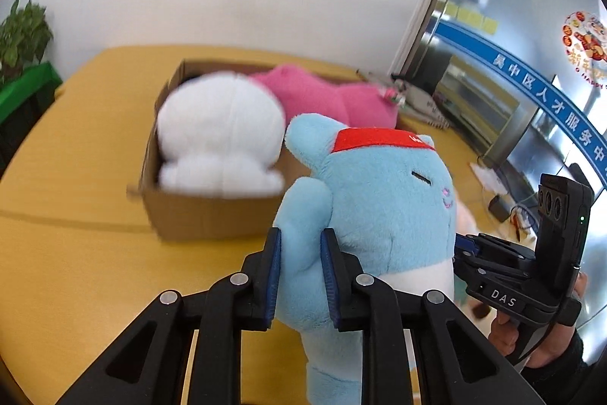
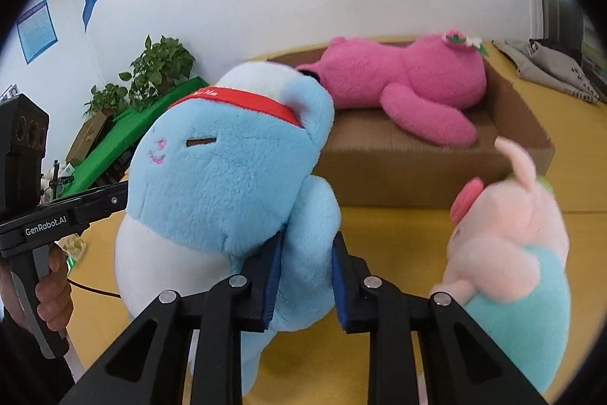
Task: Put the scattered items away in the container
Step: 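Lift the light-blue plush with both grippers and lower it into the box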
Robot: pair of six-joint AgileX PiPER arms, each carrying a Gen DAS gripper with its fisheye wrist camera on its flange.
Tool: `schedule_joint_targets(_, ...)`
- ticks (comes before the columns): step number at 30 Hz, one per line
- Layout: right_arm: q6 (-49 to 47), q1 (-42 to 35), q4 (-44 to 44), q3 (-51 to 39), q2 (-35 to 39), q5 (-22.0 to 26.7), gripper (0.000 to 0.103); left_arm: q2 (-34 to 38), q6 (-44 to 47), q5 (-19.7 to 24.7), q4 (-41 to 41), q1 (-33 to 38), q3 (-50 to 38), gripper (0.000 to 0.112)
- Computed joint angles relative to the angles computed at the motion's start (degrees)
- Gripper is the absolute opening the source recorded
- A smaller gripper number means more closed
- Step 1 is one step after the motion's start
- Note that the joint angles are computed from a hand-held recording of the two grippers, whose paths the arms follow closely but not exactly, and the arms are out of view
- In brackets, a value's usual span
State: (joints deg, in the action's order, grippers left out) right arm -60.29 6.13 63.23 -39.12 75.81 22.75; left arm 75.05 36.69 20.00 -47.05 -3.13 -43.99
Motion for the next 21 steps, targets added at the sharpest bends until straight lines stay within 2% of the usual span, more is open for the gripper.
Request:
schedule_joint_targets(5,9.08,-2.2,-10.86,-15.57,5.61,1.18,0.023,8.54,-1.14,0.68,1.61,-0.3,-15.64,0.021)
schedule_joint_targets(7,13.76,-2.86,-15.95,-23.05,9.9,2.07,0.023,14.3,-6.53,1.64,7.14,-0.2,-23.31,0.021)
schedule_joint_targets(10,22.37,-3.14,-24.33,-34.64,17.43,3.71,0.023,24.6,-16.17,4.61,16.11,0.01,-35.49,0.021)
schedule_joint_targets(16,39.79,-1.02,-43.57,-52.45,35.52,9.6,0.023,44.25,-27.86,12.86,26.51,1.15,-54.23,0.021)
schedule_joint_targets(17,41.86,-0.59,-46.02,-55.07,38.57,12.03,0.023,45.85,-26.52,13.3,25.16,1.39,-54.78,0.021)
schedule_joint_targets(19,46.58,0.69,-51.56,-57.61,43.12,15.78,0.023,45.82,-20.74,11.18,20.49,1.16,-52.14,0.021)
schedule_joint_targets(21,47.7,0.92,-52.75,-58.37,45.16,17.97,0.023,44.74,-21.83,9.04,23.47,-0.2,-50.04,0.022)
